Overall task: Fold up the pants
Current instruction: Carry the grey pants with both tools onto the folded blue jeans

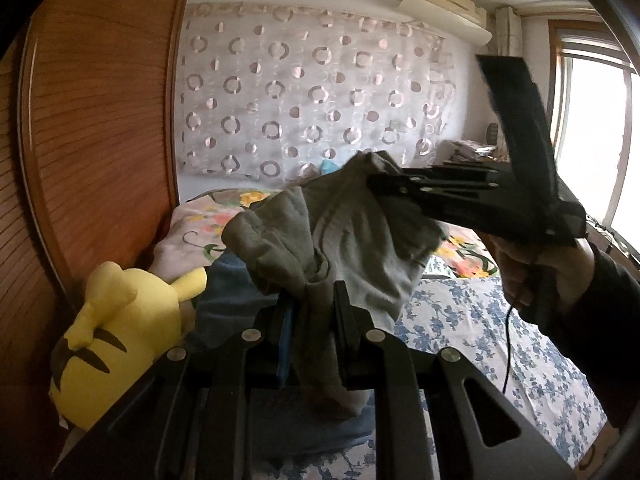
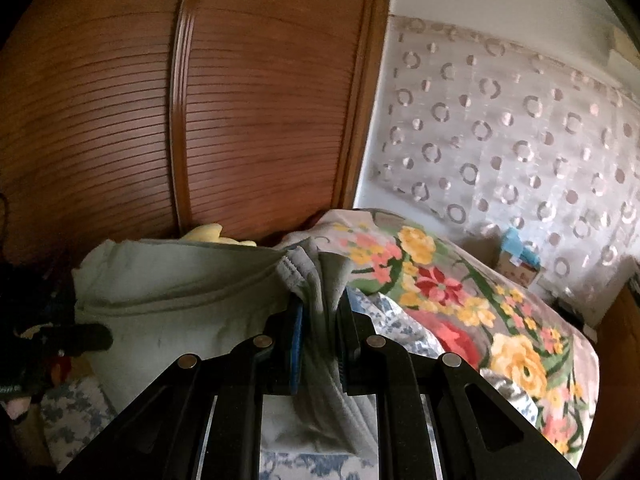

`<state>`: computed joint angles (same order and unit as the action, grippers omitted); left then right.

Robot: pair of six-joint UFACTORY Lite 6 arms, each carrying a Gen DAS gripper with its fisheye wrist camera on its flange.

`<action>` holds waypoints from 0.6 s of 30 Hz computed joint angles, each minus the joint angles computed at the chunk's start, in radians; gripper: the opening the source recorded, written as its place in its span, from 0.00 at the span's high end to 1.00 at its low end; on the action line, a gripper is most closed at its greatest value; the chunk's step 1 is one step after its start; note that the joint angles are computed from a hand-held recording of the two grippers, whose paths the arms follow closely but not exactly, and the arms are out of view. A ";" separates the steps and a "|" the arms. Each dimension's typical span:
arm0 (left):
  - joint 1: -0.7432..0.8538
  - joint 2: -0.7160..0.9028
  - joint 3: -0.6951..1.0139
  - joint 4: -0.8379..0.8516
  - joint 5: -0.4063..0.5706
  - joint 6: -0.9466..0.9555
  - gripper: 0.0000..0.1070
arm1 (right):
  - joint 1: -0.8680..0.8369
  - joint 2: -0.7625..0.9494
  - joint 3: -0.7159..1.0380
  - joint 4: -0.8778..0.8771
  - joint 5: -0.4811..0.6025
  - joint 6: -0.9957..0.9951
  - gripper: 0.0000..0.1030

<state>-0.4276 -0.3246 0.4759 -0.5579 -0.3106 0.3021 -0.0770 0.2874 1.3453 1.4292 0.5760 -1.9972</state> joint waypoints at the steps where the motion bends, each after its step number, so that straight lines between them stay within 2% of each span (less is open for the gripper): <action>1: 0.006 -0.001 -0.003 0.006 0.000 -0.009 0.83 | 0.006 0.026 0.034 -0.017 -0.001 0.012 0.86; 4: 0.024 -0.005 -0.012 0.042 0.005 -0.053 0.83 | 0.026 0.086 0.112 -0.061 0.001 0.044 0.86; 7: 0.018 -0.016 -0.028 0.008 0.001 -0.041 0.83 | 0.032 0.135 0.182 -0.104 0.020 0.076 0.86; 12: -0.039 -0.084 -0.090 -0.216 -0.030 0.110 0.83 | 0.035 0.242 0.336 -0.196 0.109 0.175 0.86; 15: -0.026 -0.086 -0.114 -0.205 -0.029 0.053 0.83 | 0.048 0.301 0.420 -0.249 0.133 0.208 0.86; 18: -0.019 -0.063 -0.108 -0.243 -0.033 0.077 0.83 | 0.047 0.345 0.473 -0.277 0.150 0.234 0.86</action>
